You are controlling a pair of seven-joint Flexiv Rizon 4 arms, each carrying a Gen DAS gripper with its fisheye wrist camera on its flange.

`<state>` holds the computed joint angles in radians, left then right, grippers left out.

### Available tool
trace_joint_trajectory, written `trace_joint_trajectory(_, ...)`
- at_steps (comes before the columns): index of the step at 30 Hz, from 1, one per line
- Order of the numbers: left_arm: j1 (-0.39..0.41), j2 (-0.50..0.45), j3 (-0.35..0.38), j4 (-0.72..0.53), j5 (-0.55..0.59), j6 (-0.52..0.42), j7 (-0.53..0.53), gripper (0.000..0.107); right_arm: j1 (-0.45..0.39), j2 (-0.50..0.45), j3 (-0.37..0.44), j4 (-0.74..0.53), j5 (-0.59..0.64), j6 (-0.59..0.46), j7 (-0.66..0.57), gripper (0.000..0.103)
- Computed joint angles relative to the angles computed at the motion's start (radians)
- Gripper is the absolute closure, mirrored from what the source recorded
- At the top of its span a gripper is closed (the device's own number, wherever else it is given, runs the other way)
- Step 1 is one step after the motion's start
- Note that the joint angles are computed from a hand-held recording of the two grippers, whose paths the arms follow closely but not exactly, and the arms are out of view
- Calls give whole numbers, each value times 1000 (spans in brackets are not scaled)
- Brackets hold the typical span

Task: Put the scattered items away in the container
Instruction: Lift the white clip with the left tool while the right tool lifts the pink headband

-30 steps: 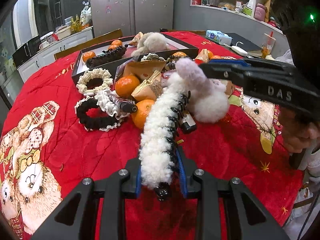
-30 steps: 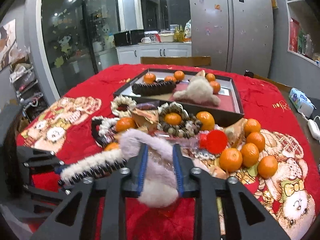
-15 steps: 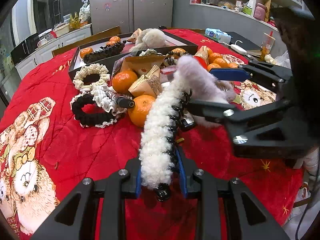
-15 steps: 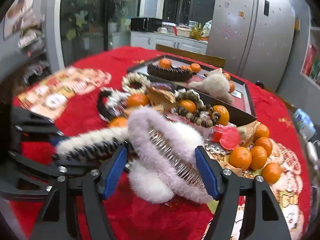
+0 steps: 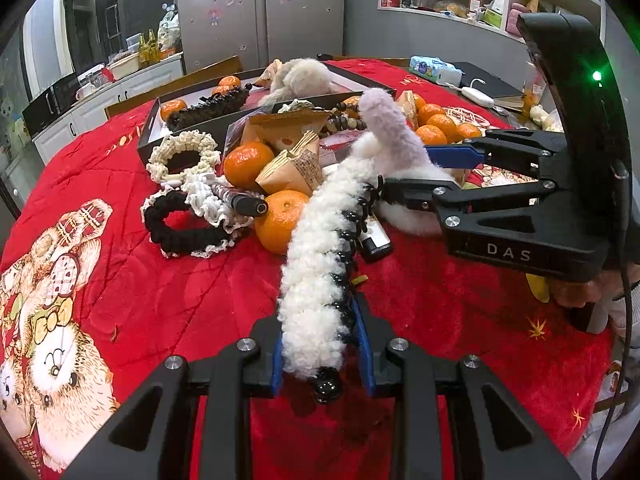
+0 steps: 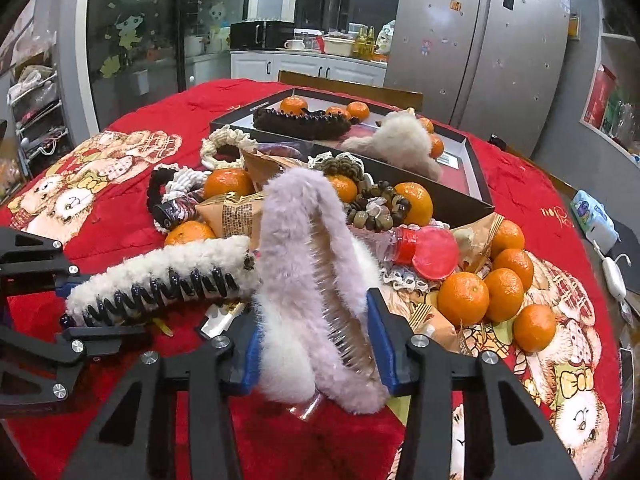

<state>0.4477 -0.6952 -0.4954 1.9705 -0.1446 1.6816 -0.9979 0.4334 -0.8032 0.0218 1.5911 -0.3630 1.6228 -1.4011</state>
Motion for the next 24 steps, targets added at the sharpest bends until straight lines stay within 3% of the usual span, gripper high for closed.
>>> trace_joint_trajectory(8,-8,7,10,3,7,7,0,77,25,10,-32,10,12,11,26,63)
trace_joint_trajectory(12,8,13,-6,17,14,19,-3,77,13,22,-16,19,15,21,28,71)
trace_joint_trajectory(15,28,20,-24,29,24,26,-9,77,26,32,-33,35,21,49,34,83)
trace_joint_trajectory(19,40,32,-32,41,38,36,-23,77,11,40,-10,33,27,47,38,92)
trace_joint_trajectory(24,54,50,-39,59,54,48,-38,77,-42,45,59,23,34,26,38,94)
